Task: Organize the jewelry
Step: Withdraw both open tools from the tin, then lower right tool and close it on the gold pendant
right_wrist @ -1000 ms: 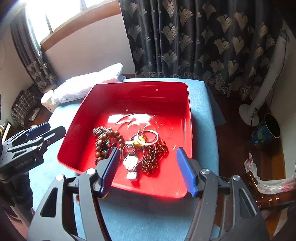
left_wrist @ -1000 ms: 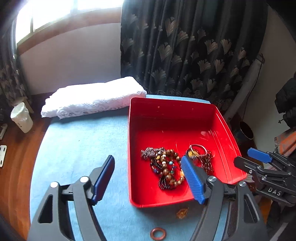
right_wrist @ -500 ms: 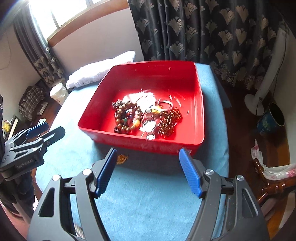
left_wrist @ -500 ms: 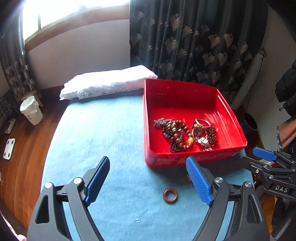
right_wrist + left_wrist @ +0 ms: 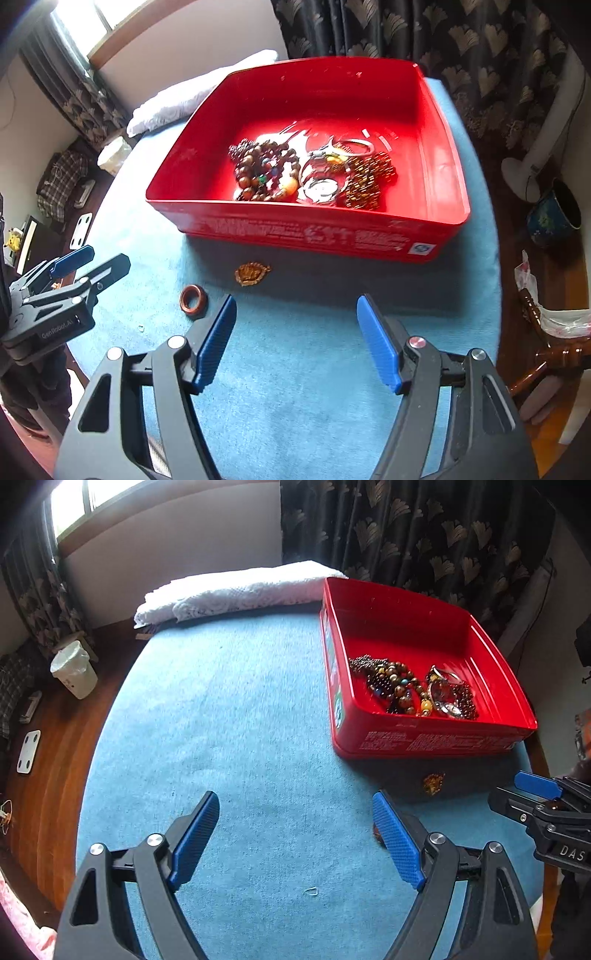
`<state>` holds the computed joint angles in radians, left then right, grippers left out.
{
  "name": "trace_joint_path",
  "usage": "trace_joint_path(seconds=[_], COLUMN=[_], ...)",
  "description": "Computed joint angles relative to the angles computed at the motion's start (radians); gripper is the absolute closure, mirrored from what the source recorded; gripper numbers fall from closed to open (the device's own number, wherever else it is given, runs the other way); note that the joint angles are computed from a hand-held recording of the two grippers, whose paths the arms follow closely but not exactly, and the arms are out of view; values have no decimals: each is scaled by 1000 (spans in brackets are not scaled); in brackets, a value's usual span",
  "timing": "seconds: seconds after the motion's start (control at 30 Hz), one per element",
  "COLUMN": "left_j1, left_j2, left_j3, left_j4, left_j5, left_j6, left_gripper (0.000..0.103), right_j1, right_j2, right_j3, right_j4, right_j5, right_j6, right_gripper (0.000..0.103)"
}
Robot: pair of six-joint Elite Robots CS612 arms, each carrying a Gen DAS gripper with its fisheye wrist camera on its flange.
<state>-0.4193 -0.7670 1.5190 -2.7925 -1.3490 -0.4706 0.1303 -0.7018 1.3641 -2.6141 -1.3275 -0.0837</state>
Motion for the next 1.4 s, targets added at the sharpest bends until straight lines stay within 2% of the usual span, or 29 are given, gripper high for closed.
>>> trace_joint_path(seconds=[0.17, 0.4, 0.53, 0.8, 0.9, 1.07, 1.13, 1.4], left_j1=[4, 17, 22, 30, 31, 32, 31, 29], left_j2=[8, 17, 22, 29, 30, 30, 30, 30], left_j3=[-1, -4, -7, -13, -13, -15, -14, -15], left_j4=[7, 22, 29, 29, 23, 23, 22, 20], left_j5=[13, 4, -7, -32, -32, -30, -30, -37], left_j6=[0, -17, -18, -25, -21, -18, -17, -10], left_gripper=[20, 20, 20, 20, 20, 20, 20, 20], right_j1=[7, 20, 26, 32, 35, 40, 42, 30], right_j2=[18, 49, 71, 74, 78, 77, 79, 65], right_j3=[-27, -73, -104, -110, -116, -114, -115, -98], right_j4=[34, 83, 118, 118, 118, 108, 104, 124], right_j5=[7, 29, 26, 9, 2, -25, -42, -27], right_j6=[1, -8, -4, -16, -16, -28, -31, -40], right_gripper=[39, 39, 42, 45, 49, 70, 75, 88])
